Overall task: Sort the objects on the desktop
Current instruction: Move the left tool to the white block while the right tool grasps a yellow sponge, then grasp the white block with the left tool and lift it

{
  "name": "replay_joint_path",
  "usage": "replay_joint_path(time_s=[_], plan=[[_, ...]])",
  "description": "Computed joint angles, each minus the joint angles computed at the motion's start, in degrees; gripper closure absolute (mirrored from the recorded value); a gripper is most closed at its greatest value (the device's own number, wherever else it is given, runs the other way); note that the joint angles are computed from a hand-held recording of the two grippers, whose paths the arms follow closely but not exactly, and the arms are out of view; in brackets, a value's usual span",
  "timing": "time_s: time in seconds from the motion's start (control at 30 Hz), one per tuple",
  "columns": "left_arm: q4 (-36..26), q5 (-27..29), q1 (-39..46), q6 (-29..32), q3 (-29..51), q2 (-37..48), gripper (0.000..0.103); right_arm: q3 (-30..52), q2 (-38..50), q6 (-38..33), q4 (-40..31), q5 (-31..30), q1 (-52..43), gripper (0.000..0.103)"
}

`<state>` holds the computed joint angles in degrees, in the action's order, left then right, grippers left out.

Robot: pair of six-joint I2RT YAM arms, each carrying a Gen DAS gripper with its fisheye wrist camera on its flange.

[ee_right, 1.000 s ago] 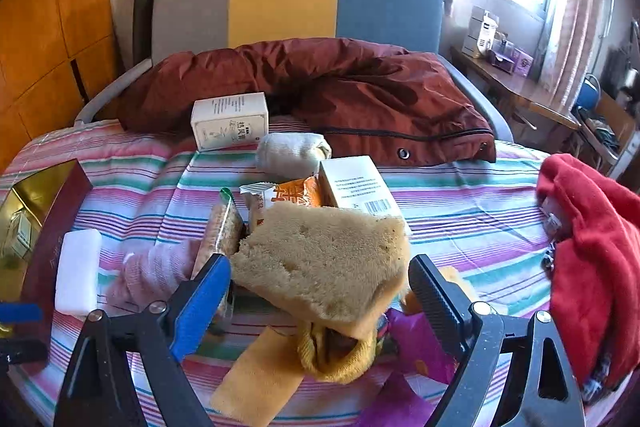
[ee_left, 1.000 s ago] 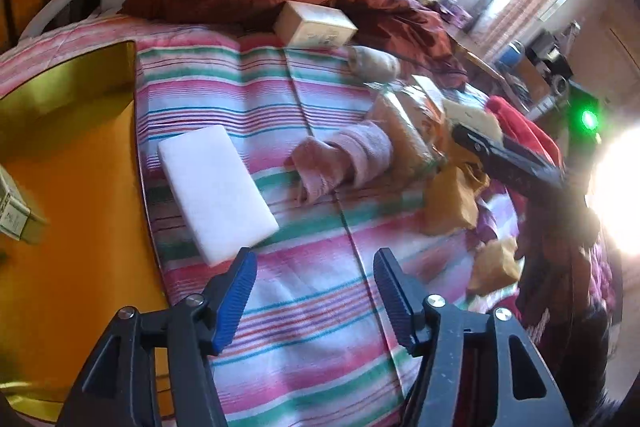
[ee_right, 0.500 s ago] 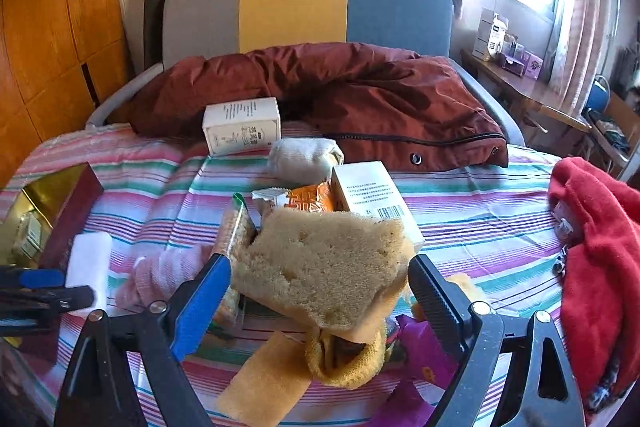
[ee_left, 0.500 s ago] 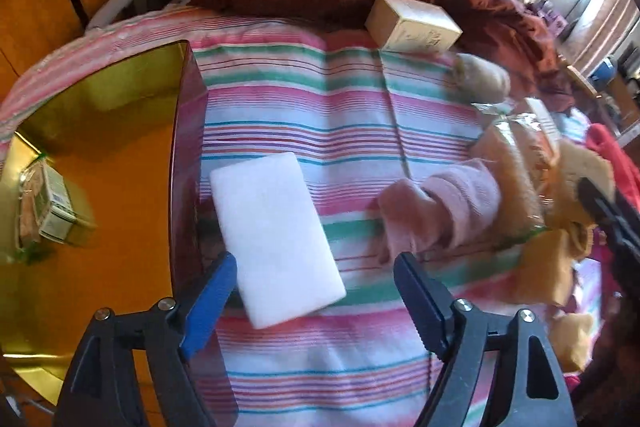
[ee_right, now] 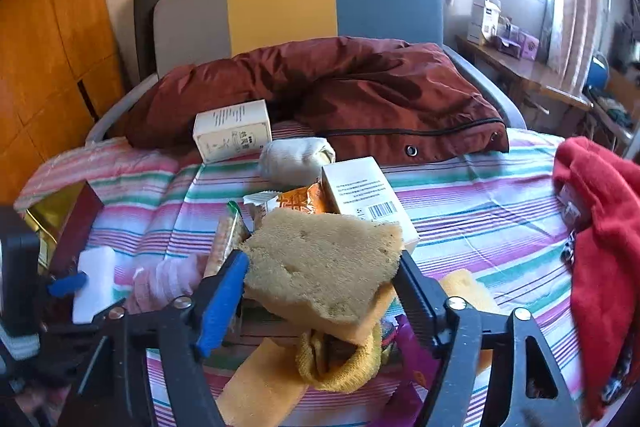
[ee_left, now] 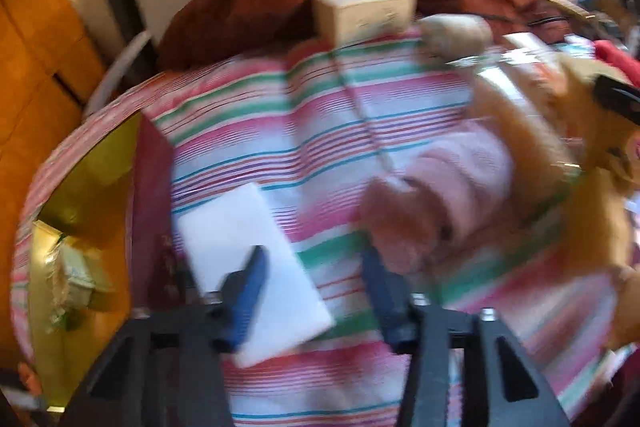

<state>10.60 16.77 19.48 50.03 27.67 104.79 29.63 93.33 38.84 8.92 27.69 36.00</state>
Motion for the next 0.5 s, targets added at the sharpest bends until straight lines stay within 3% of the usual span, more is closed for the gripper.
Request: replay_joint_path(time_s=[0.1,0.2,0.27,0.37,0.5], plan=[[-13.86,7.23,4.5,5.57,5.09,-0.12,0.072,-0.55,-1.16,0.46,-0.09,0.54,0.39,0.034],[-21.17,10.3,8.28,9.37,7.34,-1.87,0.07,-0.73,-1.41,0.61,-0.17,0.98,0.64,0.034],[-26.01,12.09,11.3,12.01,9.45,-3.03,0.06,-0.6,-1.15,0.74,-0.31,1.0,0.61,0.034],[-29.65,12.88,12.84,13.69,11.22,-4.71,0.046,-0.36,-0.95,0.37,-0.58,1.15,0.68,0.034],[-28.8,10.72,11.55,10.26,14.48,-1.19,0.038,-0.29,-0.96,0.2,-0.67,1.17,0.79,0.034]])
